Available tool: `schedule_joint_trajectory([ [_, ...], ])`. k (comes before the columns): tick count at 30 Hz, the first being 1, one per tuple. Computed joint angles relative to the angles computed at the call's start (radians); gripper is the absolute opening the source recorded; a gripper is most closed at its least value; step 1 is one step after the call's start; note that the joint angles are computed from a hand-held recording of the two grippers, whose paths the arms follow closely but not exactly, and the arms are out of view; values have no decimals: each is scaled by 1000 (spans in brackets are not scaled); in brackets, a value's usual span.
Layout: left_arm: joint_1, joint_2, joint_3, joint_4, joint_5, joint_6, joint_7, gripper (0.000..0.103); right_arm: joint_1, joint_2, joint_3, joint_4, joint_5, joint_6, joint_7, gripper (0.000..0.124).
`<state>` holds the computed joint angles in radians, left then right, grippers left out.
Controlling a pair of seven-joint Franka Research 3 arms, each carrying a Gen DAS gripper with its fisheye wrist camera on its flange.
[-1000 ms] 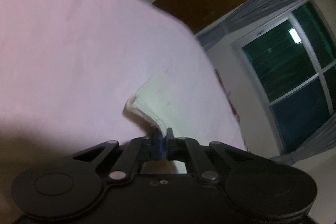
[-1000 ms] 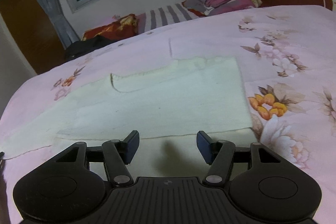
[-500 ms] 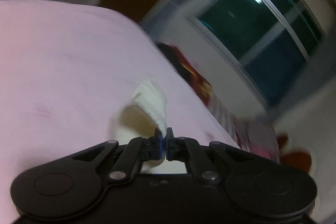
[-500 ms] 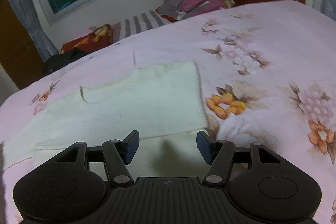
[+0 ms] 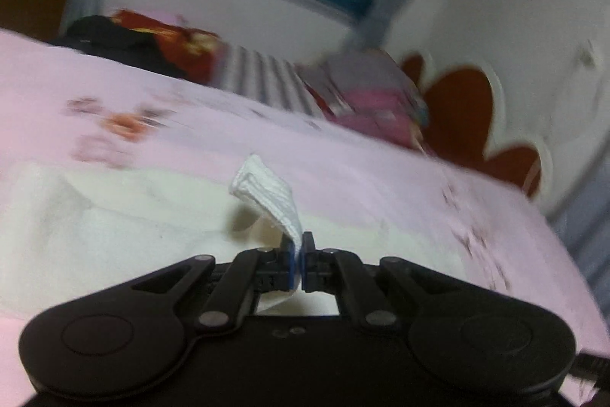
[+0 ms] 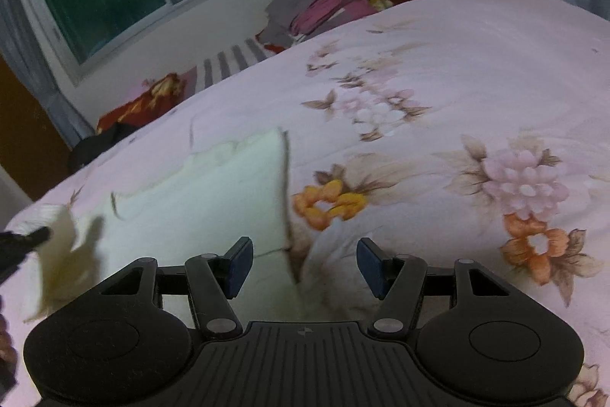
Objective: Fold small clothes
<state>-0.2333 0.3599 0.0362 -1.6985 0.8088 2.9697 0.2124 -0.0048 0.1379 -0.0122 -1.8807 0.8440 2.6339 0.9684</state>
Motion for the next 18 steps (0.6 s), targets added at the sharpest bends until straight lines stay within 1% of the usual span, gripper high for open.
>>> schedule_joint_trajectory([
  [1,-10,41,-18,53,-57,-23,86,2,-6,2,-4,3,8,-3,-2,61],
  [2,8,67,-64,85,-59,-49,128,3,-13,4,-7,6,15,-9,-1,61],
  [3,-3,89,-79,114,-74,-69,171,3,-19,7,-11,12,17,-17,2,61],
  [4,-20,126,-80,159,-138,-75,258,3,-25,8,-14,13,21,-23,0,61],
  [5,-5,133,-117,168,-132,-97,276,3,-32,11,-17,15,24,-27,-2,61],
  [6,0,164,-133,202,-167,-112,330,3,-39,14,-20,18,24,-32,-4,61],
  [7,-11,184,-140,224,-191,-129,361,3,-42,17,-24,19,17,-29,6,61],
  [8,-1,202,-166,236,-224,-136,403,4,-45,21,-28,21,4,-27,24,61],
  [9,34,238,-228,269,-311,-159,506,6,-48,25,-30,24,-2,-25,40,61],
  [10,52,272,-264,299,-384,-186,587,21,-54,30,-30,30,2,-27,50,61],
  [11,42,270,-270,294,-387,-188,599,27,-60,32,-29,34,11,-31,55,61],
  [12,16,262,-241,281,-361,-161,583,34,-63,38,-26,44,16,-34,60,61],
  [13,15,249,-241,262,-374,-144,612,51,-67,40,-22,52,24,-40,55,61],
  [14,8,221,-234,227,-393,-127,627,60,-70,45,-17,65,36,-51,45,61],
  [15,-18,180,-192,174,-368,-93,586,61,-73,52,-11,80,49,-67,33,61],
  [16,-55,134,-132,116,-332,-59,535,61,-74,60,-4,95,66,-82,22,61],
  [17,-90,101,-79,77,-323,-39,510,61,-74,70,5,113,86,-101,8,61],
  [18,-114,42,-30,2,-250,-21,415,60,-73,83,14,132,104,-120,-2,61],
])
